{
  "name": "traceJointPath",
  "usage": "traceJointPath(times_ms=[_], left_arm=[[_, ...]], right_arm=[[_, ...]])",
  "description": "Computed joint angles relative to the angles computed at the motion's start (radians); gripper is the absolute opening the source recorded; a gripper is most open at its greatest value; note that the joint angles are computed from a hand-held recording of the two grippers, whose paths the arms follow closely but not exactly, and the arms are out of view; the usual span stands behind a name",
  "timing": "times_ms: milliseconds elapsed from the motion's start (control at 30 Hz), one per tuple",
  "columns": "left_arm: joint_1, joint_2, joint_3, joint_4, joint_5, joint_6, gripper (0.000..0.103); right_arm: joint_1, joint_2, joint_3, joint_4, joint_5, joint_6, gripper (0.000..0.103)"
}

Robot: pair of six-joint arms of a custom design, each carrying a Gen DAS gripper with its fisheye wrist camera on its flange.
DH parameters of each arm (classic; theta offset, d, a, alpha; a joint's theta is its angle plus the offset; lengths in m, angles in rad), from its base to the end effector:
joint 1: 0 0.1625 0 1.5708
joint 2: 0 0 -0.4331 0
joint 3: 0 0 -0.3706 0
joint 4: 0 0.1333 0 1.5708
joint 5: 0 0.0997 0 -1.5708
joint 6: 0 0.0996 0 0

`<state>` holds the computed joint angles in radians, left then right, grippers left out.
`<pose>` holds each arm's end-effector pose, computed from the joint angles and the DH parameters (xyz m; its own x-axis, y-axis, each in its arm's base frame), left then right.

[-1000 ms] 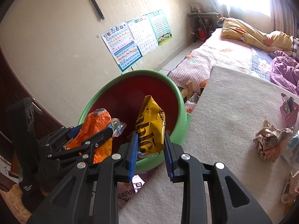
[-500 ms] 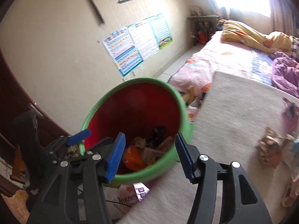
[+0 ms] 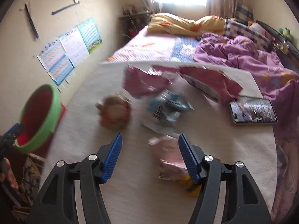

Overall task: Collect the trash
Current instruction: 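Grasp the crumpled paper ball with the left tool while the right tool grasps the pink wrapper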

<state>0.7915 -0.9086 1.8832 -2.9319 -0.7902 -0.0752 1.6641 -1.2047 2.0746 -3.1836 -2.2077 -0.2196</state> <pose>-0.2723 -0.5651 0.1694 -0.7388 0.2602 -0.6216 0.5971 0.6804 -0.4249 0.1223 -0.5125 0.2921 -0.8029 0.1581 0.5748 -0.2495 0.7866 -0.5648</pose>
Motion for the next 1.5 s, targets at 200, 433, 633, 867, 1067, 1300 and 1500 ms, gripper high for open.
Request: traceJointPath(times_ms=[200,433,633,867,1067,1300,1500], left_arm=[[-0.053,0.069,-0.029,0.018,-0.062,-0.031,0.075],[-0.082,0.163,-0.11,0.04,-0.118,-0.049,0.077],[-0.077,0.268,-0.229,0.09,-0.137,-0.049,0.077],[-0.06,0.383,-0.373,0.194,-0.122,-0.021,0.077],[-0.038,0.451,-0.471,0.29,-0.105,-0.027,0.077],[-0.025,0.465,-0.487,0.318,-0.1,-0.049,0.061],[-0.044,0.423,-0.422,0.25,-0.07,-0.041,0.054]], right_arm=[[-0.058,-0.022,0.016,0.079,0.058,-0.038,0.057],[-0.094,-0.046,0.037,0.111,0.129,-0.107,0.031],[-0.124,-0.127,0.091,0.109,0.23,-0.122,0.028],[-0.146,-0.17,0.088,0.16,0.286,-0.119,0.025],[-0.163,-0.181,0.086,0.189,0.325,-0.132,0.027],[-0.17,-0.164,0.072,0.2,0.338,-0.147,0.052],[-0.154,-0.12,0.052,0.208,0.319,-0.153,0.045]])
